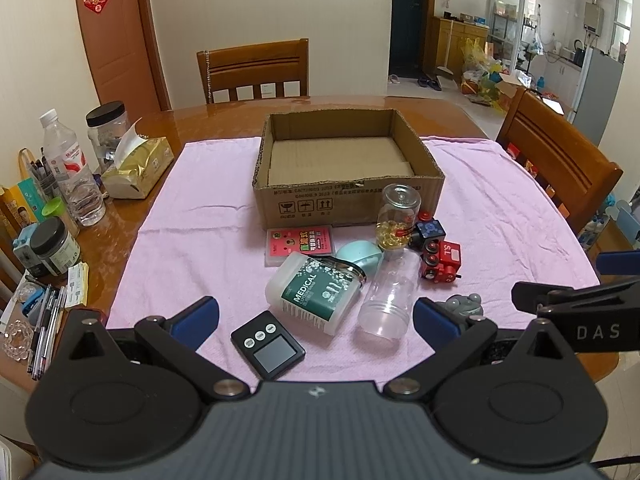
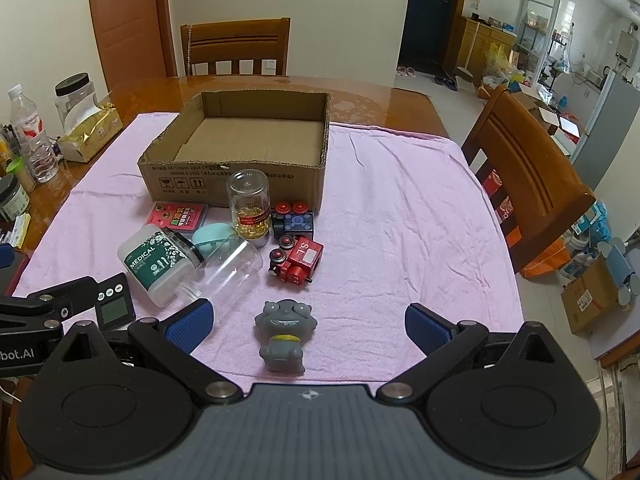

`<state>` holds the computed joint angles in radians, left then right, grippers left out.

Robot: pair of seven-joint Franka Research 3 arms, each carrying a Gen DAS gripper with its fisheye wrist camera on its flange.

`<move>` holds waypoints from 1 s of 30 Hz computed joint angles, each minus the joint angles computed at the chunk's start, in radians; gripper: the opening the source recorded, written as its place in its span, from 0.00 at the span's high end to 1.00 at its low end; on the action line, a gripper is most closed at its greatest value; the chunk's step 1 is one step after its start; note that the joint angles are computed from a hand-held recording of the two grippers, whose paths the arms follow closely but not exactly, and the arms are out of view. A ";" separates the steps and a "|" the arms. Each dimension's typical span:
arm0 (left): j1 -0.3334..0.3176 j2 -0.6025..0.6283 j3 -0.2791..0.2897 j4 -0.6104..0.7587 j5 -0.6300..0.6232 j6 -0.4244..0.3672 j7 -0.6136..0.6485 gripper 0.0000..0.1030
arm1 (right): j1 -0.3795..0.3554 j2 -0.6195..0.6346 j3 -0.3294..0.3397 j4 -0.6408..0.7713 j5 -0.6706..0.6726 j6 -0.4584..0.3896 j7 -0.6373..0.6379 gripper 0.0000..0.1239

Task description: Organize rigid objects

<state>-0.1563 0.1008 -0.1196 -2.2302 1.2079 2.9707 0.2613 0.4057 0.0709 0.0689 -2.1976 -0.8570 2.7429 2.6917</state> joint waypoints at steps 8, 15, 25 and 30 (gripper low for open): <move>-0.002 -0.005 -0.004 -0.002 -0.017 -0.004 0.019 0.01 | -0.007 -0.009 0.000 -0.008 0.008 0.016 -0.023 0.17; -0.004 -0.009 -0.009 0.002 -0.039 -0.010 0.053 0.01 | -0.014 -0.015 0.003 -0.009 0.023 0.019 -0.047 0.17; -0.007 0.001 -0.007 0.017 -0.065 -0.009 0.094 0.01 | -0.019 -0.012 0.001 0.001 0.042 0.026 -0.080 0.17; -0.008 0.013 0.001 0.023 -0.079 0.009 0.113 0.01 | -0.017 -0.004 -0.002 0.010 0.046 0.026 -0.084 0.17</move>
<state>-0.1639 0.1142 -0.1185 -2.2075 1.1288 2.9793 0.3744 0.3890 0.0668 0.0669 -2.1873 -0.8107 2.7688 2.6079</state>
